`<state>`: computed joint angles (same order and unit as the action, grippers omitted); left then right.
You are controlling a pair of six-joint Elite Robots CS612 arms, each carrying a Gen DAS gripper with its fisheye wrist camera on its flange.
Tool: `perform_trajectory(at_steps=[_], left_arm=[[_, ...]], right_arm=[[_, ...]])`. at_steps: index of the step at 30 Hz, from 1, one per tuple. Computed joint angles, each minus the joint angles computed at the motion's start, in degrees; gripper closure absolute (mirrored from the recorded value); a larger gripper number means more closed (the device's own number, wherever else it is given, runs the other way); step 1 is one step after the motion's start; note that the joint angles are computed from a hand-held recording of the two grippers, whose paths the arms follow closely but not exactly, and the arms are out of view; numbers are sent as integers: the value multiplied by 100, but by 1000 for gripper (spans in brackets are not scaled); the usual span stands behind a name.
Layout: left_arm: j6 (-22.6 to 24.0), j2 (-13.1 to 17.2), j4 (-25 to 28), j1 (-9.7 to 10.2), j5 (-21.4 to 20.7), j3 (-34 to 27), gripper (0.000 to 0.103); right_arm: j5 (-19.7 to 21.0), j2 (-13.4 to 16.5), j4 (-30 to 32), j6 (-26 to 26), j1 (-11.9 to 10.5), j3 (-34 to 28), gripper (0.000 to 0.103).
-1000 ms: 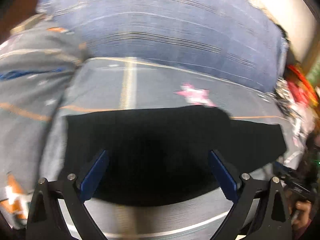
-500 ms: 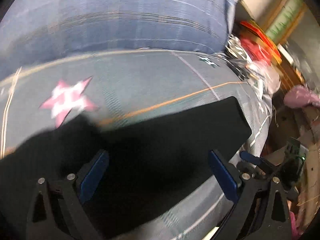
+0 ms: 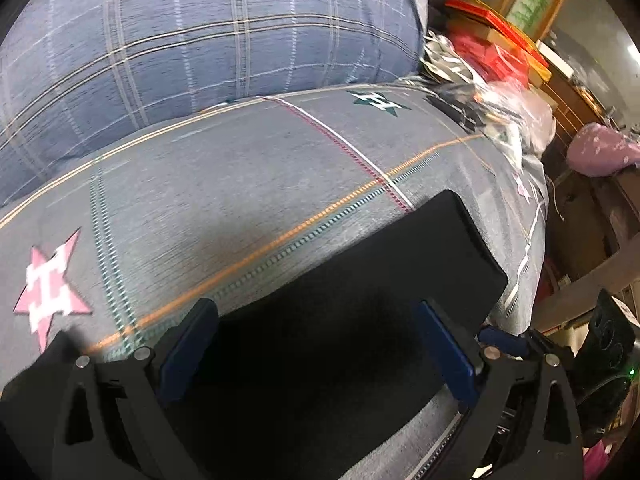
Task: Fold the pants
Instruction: 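Grasp the strip end with the left gripper and fold it toward the right gripper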
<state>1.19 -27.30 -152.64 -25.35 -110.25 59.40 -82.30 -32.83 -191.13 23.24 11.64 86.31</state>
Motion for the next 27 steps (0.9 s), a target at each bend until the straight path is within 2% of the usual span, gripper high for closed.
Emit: perform_trajectory(at_steps=[3, 7, 9, 12, 16, 23, 27], left_arm=[[151, 149, 319, -1, -260, -313, 4], [251, 454, 984, 14, -812, -955, 4], [342, 565, 1204, -4, -931, -1189, 4], [536, 644, 1329, -94, -717, -1382, 4], [756, 732, 1595, -150, -843, -1602, 4], [1524, 954, 2402, -328, -757, -2190, 4], [1873, 1063, 2675, -386, -906, -2441, 4]], right_arm=[[78, 37, -178, 83, -25, 5, 13], [133, 87, -403, 95, -35, 19, 10], [166, 107, -543, 140, -40, 45, 10], [268, 135, -711, 154, -70, 83, 10], [278, 150, -748, 210, -88, 62, 10], [465, 237, -1073, 627, -163, 28, 10], [439, 309, -1277, 848, -178, -29, 10]])
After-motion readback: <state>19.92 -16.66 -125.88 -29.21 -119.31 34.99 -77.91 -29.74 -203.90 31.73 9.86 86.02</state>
